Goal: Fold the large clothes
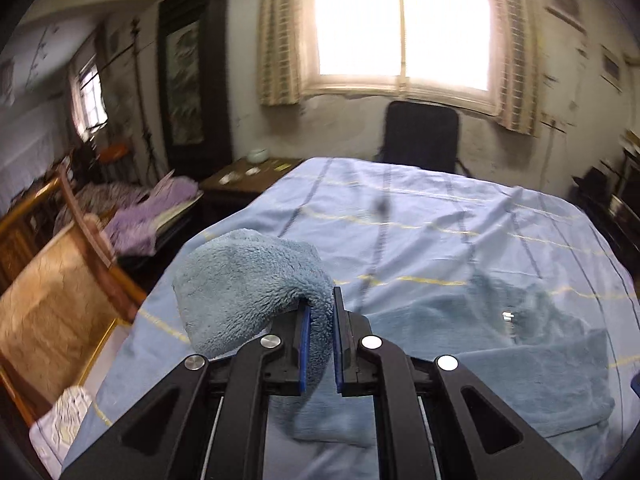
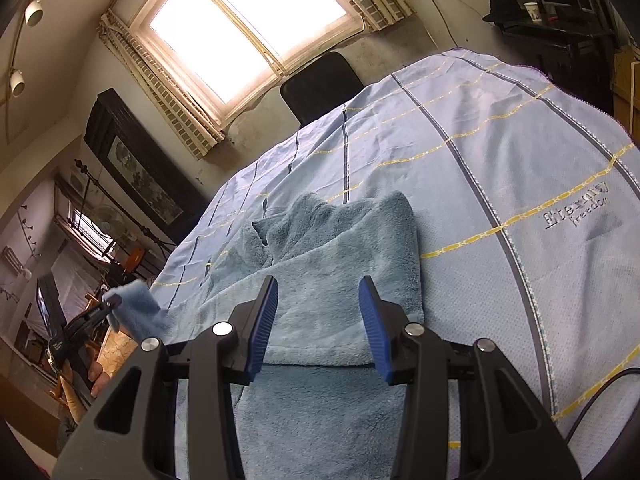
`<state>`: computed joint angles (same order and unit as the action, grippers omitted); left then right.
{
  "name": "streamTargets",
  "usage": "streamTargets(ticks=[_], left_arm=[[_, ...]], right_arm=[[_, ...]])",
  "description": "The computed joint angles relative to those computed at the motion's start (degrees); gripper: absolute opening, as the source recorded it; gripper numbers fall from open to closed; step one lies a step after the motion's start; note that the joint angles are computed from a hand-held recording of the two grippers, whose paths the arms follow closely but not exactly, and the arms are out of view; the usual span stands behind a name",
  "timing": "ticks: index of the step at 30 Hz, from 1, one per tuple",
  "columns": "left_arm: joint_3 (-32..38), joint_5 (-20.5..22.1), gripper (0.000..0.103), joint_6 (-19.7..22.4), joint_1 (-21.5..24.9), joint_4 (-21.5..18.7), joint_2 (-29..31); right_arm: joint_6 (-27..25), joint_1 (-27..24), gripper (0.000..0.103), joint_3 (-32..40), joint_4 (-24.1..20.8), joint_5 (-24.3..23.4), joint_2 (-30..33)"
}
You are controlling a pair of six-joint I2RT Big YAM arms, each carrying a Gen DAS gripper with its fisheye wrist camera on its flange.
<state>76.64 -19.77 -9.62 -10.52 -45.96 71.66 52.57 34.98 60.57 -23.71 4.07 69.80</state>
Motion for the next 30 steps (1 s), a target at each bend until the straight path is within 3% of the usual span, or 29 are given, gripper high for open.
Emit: streamTargets(ticks=[7,15,18,20,23,26,30], left_arm=[[1.31,-1.2,0.01,2.29,-12.24,2.12,4.33],[-0.66,-1.04,0.011,3.39,-19.49,2.06,11.85],[-0.73,-0.94,0.022,4.88,-19.85,0.23,13.27],[-1.43,0.18,0.045,4.47,-19.58,0.23,11.95],[-2.85,2.91,0.067,4.61,-18.22,0.41,7.93],[-4.84,1.22,0.084,6.1,-16.91,1.83,3.27],[-5.98,-0.64,0.093,5.92,-11.69,3.31,-0.77]], right_arm=[[1.13,-0.78,0.043,-0.44,0.08,-0.65,-0.1],[3.02,-1.68,0.043,-0.91,0.62,-2.07,0.15],[3.18,-1.85,0.043,-0.63,0.18,-2.69,0.72],[3.31,-2.0,0.043,-0.59,0.2,-3.35,1.04],[3.22,-2.04,0.043,-0.38,-0.17,-3.36,1.39],[3.18,-1.96,0.043,-0.34,-0.18,-3.36,1.59],[1.29,-1.32,0.043,0.02,0.44,-3.1,1.9]])
